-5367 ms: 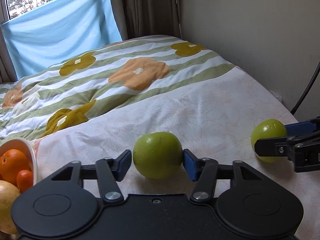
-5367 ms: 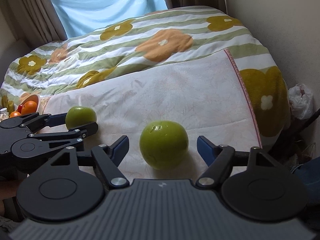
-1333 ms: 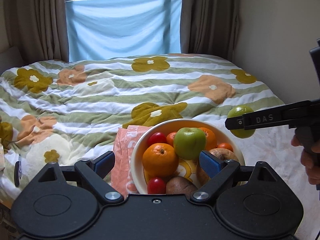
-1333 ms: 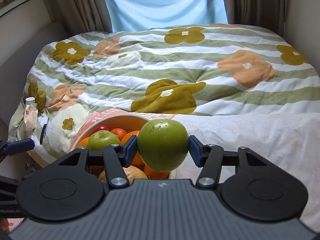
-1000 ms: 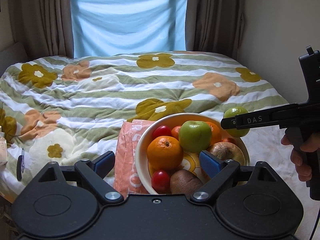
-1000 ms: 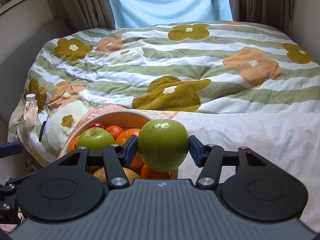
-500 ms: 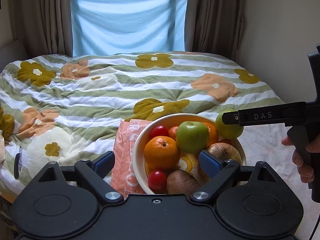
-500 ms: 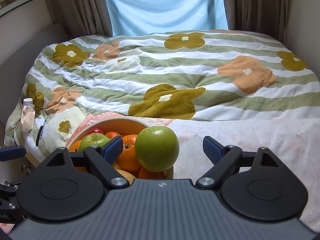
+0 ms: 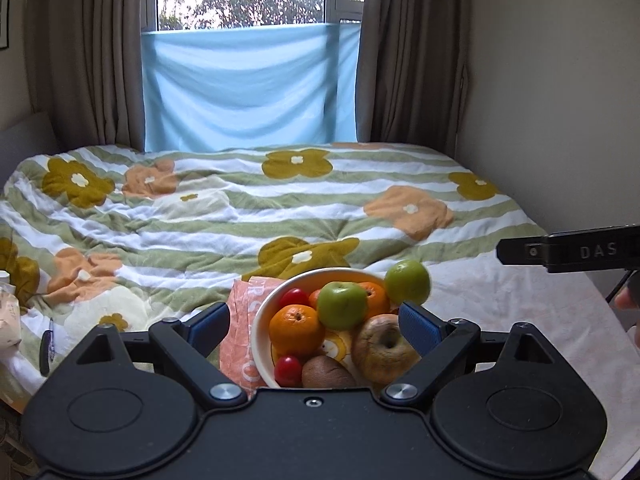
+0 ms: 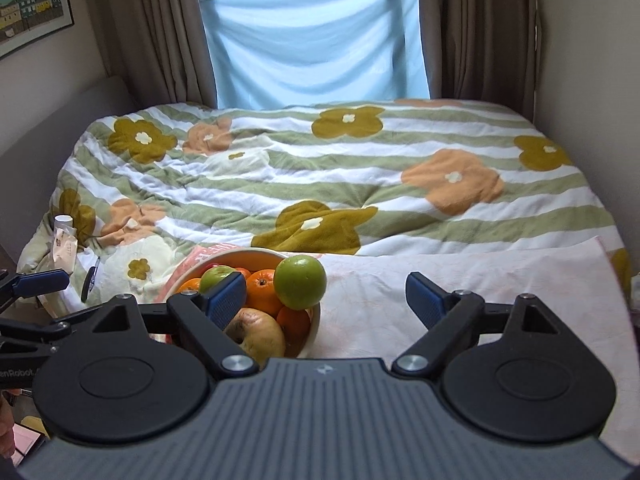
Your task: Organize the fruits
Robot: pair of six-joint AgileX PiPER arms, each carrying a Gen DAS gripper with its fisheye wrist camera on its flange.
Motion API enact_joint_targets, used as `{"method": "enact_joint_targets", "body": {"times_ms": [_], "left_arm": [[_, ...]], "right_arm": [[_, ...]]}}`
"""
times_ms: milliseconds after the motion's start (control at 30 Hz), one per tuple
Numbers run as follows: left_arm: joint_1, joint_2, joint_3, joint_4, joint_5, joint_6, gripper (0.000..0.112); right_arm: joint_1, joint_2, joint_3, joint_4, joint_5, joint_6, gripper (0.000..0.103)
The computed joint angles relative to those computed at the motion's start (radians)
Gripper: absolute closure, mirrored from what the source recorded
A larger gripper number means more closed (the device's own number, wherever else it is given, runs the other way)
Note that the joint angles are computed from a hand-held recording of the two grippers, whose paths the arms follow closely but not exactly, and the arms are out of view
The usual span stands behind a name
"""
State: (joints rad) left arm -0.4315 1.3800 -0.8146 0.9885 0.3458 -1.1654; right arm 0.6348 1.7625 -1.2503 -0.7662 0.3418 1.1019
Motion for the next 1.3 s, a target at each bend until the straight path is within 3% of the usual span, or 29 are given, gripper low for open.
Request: {"method": "enact_joint_targets", "body": {"times_ms": [267,433,600,800,1300], "left_arm": [[-0.366,-0.144,0.012,0.058,0.362,-0.23,0.017],[-0.576,-0.154,0.001,0.098,0.535,-0.366,0.009],[-0.734,-0.132,-0.017,0.107,0.673,-0.436,0.009],[-0.852,-0.115,-0.012,0.112,0.752,-0.505,0.009],[-0.981,-0.093,-0.032,0.104,0.873,-0.558,0.009]], "right_arm": [[0.077,-0.366,0.271,-0.135,0.106,0.108,0.001],[0.181,-0.538,0.395,-0.212,0.253,0.212,0.0],[0.301,-0.644,0.479,-0.209,0.438,0.284,0.0],[0.426,-0.72,0.578,-0.206,0.571,0.391,0.0],[0.598,-0.811,0.63,-0.203,0.739,0.484,0.0]]}}
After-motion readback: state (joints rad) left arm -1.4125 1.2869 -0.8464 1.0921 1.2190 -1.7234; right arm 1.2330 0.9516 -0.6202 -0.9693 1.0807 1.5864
